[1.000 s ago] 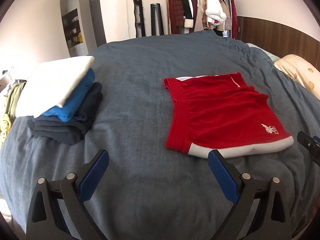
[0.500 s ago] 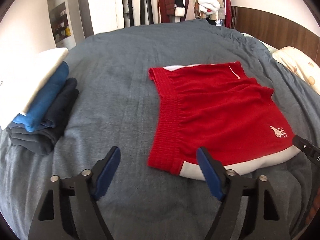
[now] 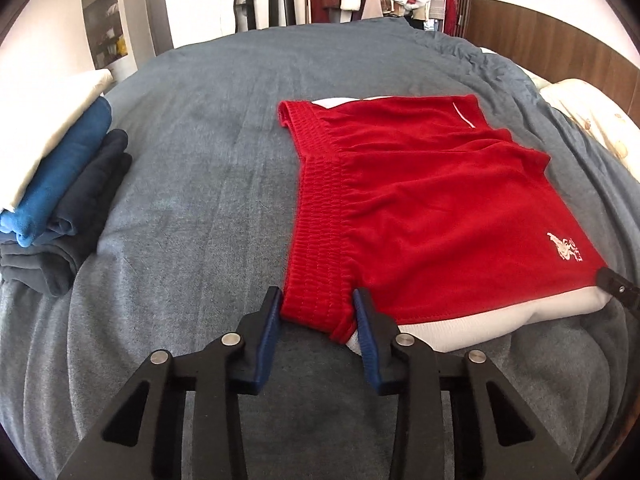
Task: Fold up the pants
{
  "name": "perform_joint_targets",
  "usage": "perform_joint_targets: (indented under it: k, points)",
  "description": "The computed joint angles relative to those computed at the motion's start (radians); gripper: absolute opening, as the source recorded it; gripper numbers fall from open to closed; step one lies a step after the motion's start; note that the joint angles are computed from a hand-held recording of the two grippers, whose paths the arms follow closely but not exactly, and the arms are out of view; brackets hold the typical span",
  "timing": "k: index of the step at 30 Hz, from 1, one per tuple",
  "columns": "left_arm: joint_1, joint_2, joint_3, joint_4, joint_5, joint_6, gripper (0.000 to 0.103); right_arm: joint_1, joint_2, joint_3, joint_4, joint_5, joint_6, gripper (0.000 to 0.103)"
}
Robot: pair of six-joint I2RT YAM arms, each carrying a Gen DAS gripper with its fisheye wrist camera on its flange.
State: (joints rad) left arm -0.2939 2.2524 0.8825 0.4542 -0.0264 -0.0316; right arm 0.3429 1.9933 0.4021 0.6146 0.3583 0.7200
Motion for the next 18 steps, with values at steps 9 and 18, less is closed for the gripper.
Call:
perform_joint_targets:
  k: [9, 18]
  points:
    - [-0.009, -0.083, -0.093, 0.033, 0.003, 0.005, 0.034, 0.086, -0.17, -0.065, -0.127, 0.077, 0.049, 0.009]
    - [-0.001, -0.127, -0.159, 0.034, 0.013, 0.003, 0.033, 0.114, -0.201, -0.099, -0.191, 0.044, 0.107, 0.009]
